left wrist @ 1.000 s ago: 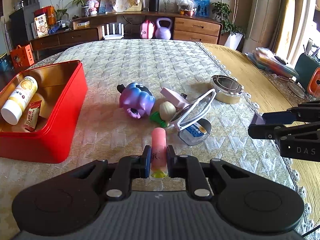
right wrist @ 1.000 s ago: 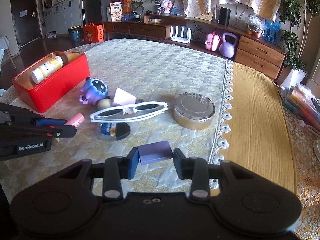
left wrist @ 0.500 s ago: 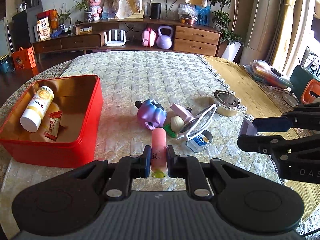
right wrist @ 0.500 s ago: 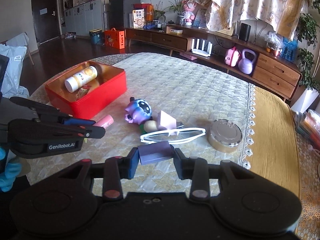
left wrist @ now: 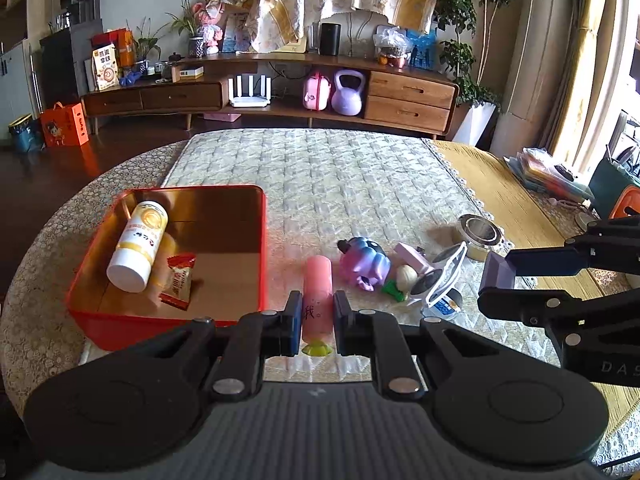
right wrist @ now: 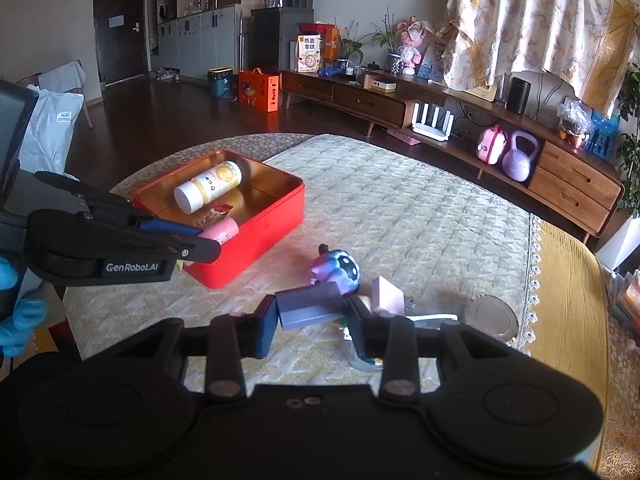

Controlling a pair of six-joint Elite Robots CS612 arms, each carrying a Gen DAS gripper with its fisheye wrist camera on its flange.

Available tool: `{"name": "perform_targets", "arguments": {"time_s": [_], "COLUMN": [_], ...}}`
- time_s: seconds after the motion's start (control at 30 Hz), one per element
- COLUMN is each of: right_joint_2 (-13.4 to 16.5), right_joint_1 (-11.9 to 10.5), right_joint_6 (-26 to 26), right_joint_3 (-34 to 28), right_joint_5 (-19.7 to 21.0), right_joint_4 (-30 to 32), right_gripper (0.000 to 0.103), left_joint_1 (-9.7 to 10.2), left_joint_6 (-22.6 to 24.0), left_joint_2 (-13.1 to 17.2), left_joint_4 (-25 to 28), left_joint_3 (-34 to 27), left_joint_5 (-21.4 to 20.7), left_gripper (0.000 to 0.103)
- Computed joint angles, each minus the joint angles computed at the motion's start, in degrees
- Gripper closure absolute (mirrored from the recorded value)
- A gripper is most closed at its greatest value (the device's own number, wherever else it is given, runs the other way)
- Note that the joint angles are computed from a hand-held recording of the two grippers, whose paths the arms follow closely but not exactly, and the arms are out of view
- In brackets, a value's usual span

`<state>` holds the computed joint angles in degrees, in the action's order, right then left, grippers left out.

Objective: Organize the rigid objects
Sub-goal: 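Carry the lip balm into the tin with the left tool while the right tool places the purple cube there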

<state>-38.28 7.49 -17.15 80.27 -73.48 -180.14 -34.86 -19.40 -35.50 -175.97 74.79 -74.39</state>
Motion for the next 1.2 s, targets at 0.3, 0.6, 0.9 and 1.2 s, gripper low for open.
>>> {"name": "perform_targets", "arguments": {"time_s": [0.3, 0.6, 0.9, 1.2], "right_joint_2": [1.4, 4.2, 9.4, 15.3], "right_joint_1": [1.8, 3.4, 5.3, 6.7], "right_joint_6": [-1.0, -1.6, -3.8, -5.6], "right_joint_3": [-3.6, -10.1, -20.3, -30.7], "right_joint_5": [0.5, 0.9, -0.5, -2.4], "right_joint_4": [2.0, 6.5, 13.9, 22.3], "right_gripper": [0.066, 0.066, 0.066, 0.066], "left_joint_1": [2.43, 4.77, 6.72, 8.05], "left_joint_6": [-1.7, -1.7, -1.4, 1.2], "left_joint_2": [-1.1, -0.5, 2.1, 5.9], "left_joint_4": [0.8, 3.0, 7.9, 11.6], "left_joint_3": [1.4, 0.3, -4.1, -12.2], "left_joint_5": [2.0, 2.9, 1.6, -0.4], "left_gripper": [0.088, 0.088, 0.088, 0.088]}}
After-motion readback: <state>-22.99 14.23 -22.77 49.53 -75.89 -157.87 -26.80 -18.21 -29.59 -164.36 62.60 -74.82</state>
